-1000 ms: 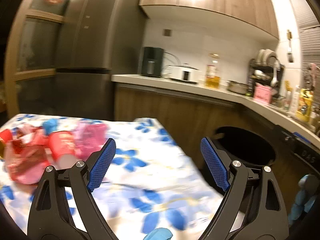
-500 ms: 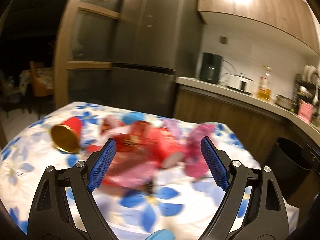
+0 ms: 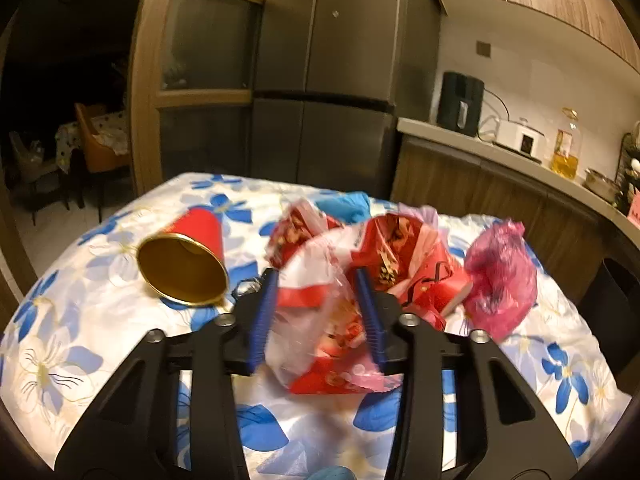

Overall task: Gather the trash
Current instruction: 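Grasp the red-and-white snack wrapper with the left tool while the right tool grasps the pink bag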

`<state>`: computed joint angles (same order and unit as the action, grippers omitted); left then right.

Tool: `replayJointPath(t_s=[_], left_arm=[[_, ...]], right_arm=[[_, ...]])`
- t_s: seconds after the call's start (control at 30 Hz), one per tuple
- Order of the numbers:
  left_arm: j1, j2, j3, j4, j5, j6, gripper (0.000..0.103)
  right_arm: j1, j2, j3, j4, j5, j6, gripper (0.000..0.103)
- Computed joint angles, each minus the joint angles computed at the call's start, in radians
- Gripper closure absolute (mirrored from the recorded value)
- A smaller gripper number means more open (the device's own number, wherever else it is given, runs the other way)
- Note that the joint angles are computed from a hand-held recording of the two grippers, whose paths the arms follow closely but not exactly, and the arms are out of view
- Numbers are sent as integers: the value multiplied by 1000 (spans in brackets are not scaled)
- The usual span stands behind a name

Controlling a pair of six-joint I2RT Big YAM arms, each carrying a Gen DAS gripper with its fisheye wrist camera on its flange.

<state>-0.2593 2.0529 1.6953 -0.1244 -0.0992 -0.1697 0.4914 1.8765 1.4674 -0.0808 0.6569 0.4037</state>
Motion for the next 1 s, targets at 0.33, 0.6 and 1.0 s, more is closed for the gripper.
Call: replayJointPath(t_s=[0.33,0.6,1.0], left_arm=[[-6,-50,-105,88,134,32,99],[10,-160,-266,248,207,-88,99],[-5,-178,-272,277,197,-72,99]], right_arm=[[4,105,138,-71,-46,-16,27],[-8,189,251,-102,-76,-17,33],[-38,309,421,-229,-170,30,67]])
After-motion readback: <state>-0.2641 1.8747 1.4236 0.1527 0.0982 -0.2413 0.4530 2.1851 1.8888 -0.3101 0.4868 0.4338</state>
